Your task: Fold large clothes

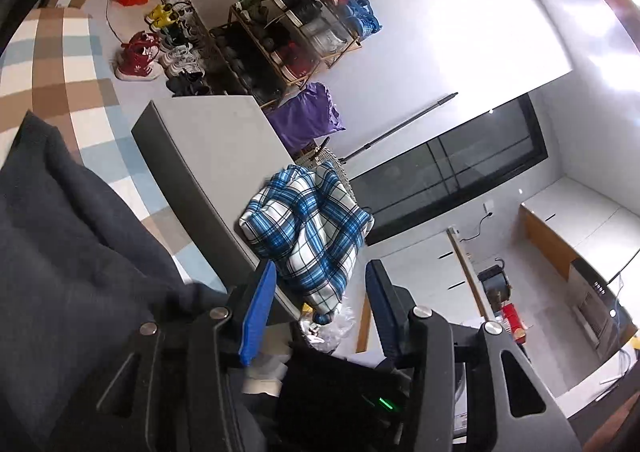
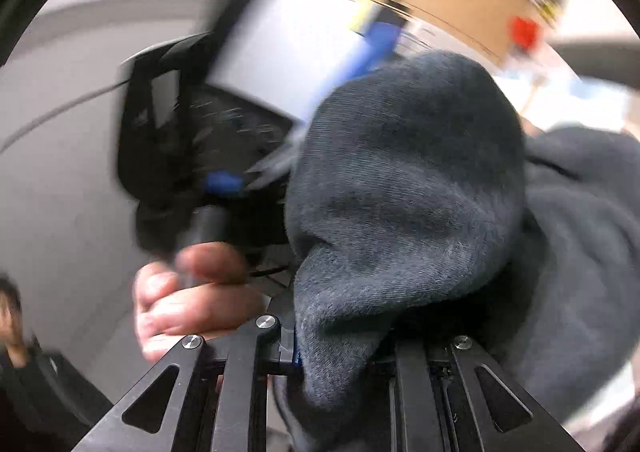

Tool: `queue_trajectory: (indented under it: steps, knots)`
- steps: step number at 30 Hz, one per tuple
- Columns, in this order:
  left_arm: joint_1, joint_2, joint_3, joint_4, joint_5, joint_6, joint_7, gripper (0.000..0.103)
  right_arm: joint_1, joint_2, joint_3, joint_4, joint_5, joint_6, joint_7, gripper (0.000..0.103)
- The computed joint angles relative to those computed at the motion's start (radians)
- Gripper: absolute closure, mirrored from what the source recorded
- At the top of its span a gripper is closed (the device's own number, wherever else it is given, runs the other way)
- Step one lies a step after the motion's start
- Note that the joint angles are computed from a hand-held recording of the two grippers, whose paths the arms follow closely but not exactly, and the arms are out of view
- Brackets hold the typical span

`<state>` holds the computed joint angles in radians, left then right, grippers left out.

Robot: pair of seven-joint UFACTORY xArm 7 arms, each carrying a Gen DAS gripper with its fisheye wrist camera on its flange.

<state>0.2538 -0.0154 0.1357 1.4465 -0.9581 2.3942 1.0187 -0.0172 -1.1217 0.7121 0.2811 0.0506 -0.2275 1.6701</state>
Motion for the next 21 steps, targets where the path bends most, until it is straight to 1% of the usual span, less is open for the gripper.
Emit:
queue_trajectory:
  steps: [1, 2, 4, 5, 6, 7, 8, 9, 10, 11, 12, 13, 14, 16, 17, 18, 20, 21]
  knots:
    - [-0.014, 0.041, -0.014, 0.060, -0.054, -0.015, -0.057, 0.063, 0.015, 0.005, -0.009, -0.025, 0.013, -0.031, 0.017, 0.087]
    - [-0.069, 0.097, -0.010, 0.154, -0.125, -0.073, -0.137, 0.062, 0.023, -0.003, -0.013, -0.031, 0.018, -0.019, 0.020, 0.087]
    - [-0.102, 0.228, -0.099, 0.293, -0.211, -0.242, -0.237, 0.062, 0.044, 0.012, -0.036, -0.013, -0.006, -0.005, -0.012, 0.087]
    - [-0.078, 0.255, -0.117, 0.309, -0.206, -0.288, -0.239, 0.061, 0.052, 0.027, -0.046, 0.005, -0.019, 0.008, -0.032, 0.087]
    - [-0.059, 0.278, -0.116, 0.331, -0.213, -0.327, -0.251, 0.051, 0.065, 0.028, -0.057, 0.008, -0.025, 0.016, -0.045, 0.087]
    - [-0.059, 0.300, -0.094, 0.331, -0.208, -0.390, -0.246, 0.043, 0.070, 0.032, -0.059, 0.023, -0.029, 0.038, -0.055, 0.087]
    - [-0.017, 0.314, -0.107, 0.341, -0.198, -0.411, -0.236, 0.029, 0.070, 0.037, -0.067, 0.029, -0.035, 0.043, -0.067, 0.087]
    - [0.000, 0.312, -0.102, 0.324, -0.176, -0.454, -0.208, 0.025, 0.074, 0.036, -0.077, 0.028, -0.038, 0.044, -0.077, 0.087]
    - [-0.016, 0.306, -0.099, 0.293, -0.157, -0.519, -0.189, 0.025, 0.068, 0.049, -0.085, 0.039, -0.042, 0.043, -0.090, 0.087]
    - [0.010, 0.298, -0.111, 0.263, -0.141, -0.543, -0.173, 0.025, 0.067, 0.053, -0.089, 0.048, -0.044, 0.049, -0.100, 0.087]
    - [0.029, 0.298, -0.115, 0.234, -0.136, -0.543, -0.168, 0.025, 0.040, 0.076, -0.070, 0.057, -0.041, 0.019, -0.098, 0.087]
    - [0.039, 0.286, -0.117, 0.188, -0.127, -0.570, -0.171, 0.025, 0.025, 0.105, -0.068, 0.069, -0.041, -0.010, -0.107, 0.087]
    - [0.042, 0.277, -0.122, 0.153, -0.129, -0.594, -0.172, 0.025, 0.018, 0.122, -0.064, 0.085, -0.040, -0.015, -0.119, 0.087]
    - [0.050, 0.265, -0.130, 0.095, -0.159, -0.612, -0.170, 0.025, 0.019, 0.181, -0.082, 0.136, -0.056, -0.018, -0.169, 0.087]
    - [0.042, 0.253, -0.138, 0.067, -0.182, -0.636, -0.176, 0.024, 0.039, 0.217, -0.115, 0.171, -0.076, 0.000, -0.215, 0.087]
    - [0.037, 0.244, -0.142, 0.053, -0.201, -0.645, -0.176, 0.019, 0.041, 0.232, -0.120, 0.184, -0.081, 0.009, -0.244, 0.087]
    - [0.022, 0.220, -0.152, 0.036, -0.244, -0.660, -0.166, 0.016, 0.061, 0.250, -0.158, 0.211, -0.083, 0.028, -0.296, 0.087]
    - [0.008, 0.206, -0.156, 0.040, -0.250, -0.675, -0.159, 0.015, 0.064, 0.242, -0.172, 0.218, -0.080, 0.051, -0.317, 0.087]
